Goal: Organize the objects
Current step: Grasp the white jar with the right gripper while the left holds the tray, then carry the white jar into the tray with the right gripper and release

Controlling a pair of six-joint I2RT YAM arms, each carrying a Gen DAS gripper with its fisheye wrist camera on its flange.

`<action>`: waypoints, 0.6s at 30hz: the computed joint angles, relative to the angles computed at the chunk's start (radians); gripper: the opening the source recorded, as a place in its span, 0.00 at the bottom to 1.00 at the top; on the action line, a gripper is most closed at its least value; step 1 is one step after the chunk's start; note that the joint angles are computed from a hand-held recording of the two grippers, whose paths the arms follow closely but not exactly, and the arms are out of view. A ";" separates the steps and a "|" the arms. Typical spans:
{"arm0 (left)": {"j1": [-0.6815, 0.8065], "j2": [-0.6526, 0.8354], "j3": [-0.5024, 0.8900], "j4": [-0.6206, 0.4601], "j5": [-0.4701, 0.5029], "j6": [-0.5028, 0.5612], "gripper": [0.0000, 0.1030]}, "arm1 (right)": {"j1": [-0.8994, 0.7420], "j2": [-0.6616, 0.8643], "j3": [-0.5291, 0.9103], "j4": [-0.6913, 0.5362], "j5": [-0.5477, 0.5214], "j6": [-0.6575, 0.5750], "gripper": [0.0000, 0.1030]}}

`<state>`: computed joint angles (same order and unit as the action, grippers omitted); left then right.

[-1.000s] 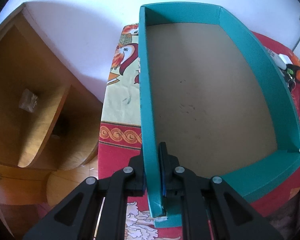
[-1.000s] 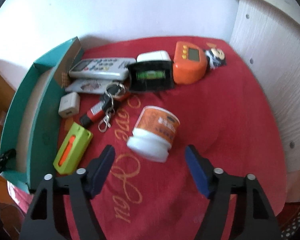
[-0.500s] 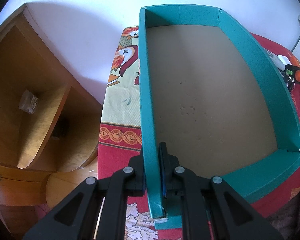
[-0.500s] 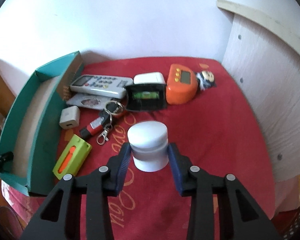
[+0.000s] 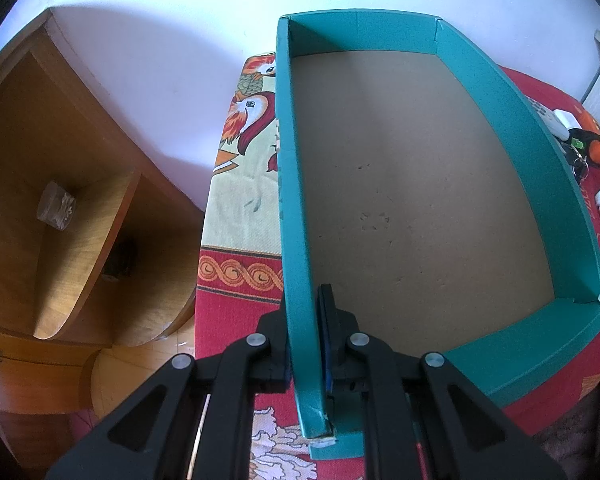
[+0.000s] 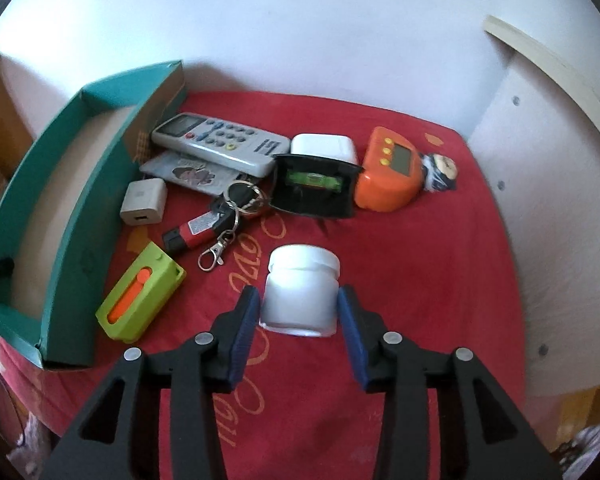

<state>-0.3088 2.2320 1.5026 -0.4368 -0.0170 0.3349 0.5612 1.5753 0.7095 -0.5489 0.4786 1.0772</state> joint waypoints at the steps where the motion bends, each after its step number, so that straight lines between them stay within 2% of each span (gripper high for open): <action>1: -0.001 0.001 0.001 0.000 0.000 -0.001 0.09 | -0.028 -0.001 0.000 0.018 -0.033 -0.050 0.46; 3: -0.002 0.003 0.005 -0.002 -0.001 -0.002 0.09 | -0.091 0.004 0.008 0.043 -0.110 -0.136 0.51; 7: -0.004 0.005 0.008 -0.003 -0.002 -0.005 0.09 | -0.213 0.005 -0.002 0.094 -0.271 -0.248 0.51; 10: -0.002 0.005 0.008 -0.003 -0.001 -0.004 0.09 | -0.267 0.009 0.002 0.096 -0.345 -0.298 0.51; 13: -0.001 0.012 0.013 -0.002 0.003 -0.002 0.09 | -0.289 -0.020 -0.026 0.121 -0.370 -0.306 0.43; 18: -0.009 0.021 0.033 -0.022 0.003 -0.009 0.09 | -0.267 -0.130 -0.068 0.138 -0.356 -0.288 0.41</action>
<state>-0.3179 2.2527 1.5360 -0.4583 -0.0140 0.3259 0.2940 1.4455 0.6414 -0.4109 0.1223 0.7892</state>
